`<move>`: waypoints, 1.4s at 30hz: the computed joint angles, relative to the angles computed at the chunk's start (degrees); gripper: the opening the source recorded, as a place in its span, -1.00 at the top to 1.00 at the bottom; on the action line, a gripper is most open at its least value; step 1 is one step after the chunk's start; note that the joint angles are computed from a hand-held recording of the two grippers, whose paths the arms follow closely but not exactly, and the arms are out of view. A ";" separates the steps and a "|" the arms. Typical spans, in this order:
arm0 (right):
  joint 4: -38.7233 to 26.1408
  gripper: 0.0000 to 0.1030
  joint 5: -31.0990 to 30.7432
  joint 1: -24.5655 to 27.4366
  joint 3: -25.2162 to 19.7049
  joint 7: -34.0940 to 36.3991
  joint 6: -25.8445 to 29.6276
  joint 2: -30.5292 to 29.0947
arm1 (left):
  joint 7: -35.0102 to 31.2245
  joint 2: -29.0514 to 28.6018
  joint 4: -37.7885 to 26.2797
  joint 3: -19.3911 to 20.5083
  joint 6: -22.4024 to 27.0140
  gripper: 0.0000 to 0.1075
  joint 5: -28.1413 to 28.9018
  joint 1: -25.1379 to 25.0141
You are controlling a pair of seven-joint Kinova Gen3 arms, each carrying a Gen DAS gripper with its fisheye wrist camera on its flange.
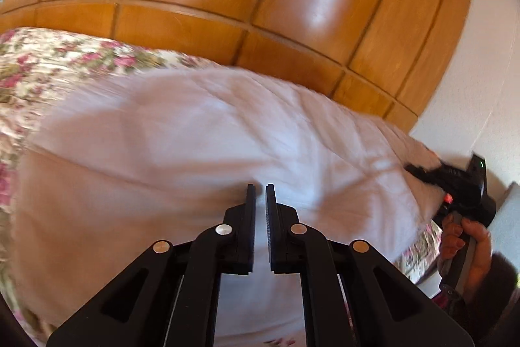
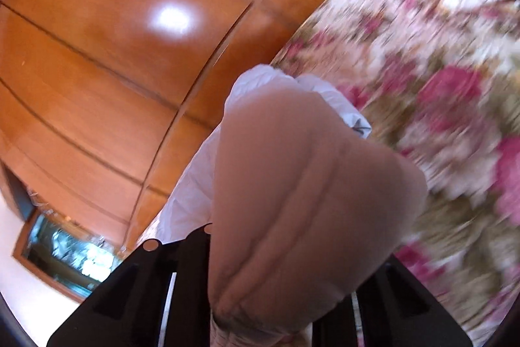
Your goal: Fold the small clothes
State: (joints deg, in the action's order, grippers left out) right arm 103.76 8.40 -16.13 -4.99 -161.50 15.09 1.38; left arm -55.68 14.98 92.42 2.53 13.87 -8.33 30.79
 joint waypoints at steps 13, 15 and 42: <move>-15.92 0.68 29.71 -20.55 8.55 -9.93 30.29 2.98 | 1.87 0.23 1.33 -0.86 4.23 0.90 -5.55 -1.90; -19.41 0.68 32.43 -18.06 3.24 -9.67 34.33 4.20 | 1.29 0.48 1.32 -0.30 3.93 0.90 -4.66 -2.61; -42.49 0.46 46.24 -33.13 -8.80 38.08 39.92 23.73 | -28.09 1.19 2.30 17.99 2.76 0.90 28.69 -24.68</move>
State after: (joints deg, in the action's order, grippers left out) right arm 61.26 54.64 -49.26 -13.79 -123.41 55.01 25.11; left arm -83.77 16.17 94.72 20.52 16.63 20.36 6.10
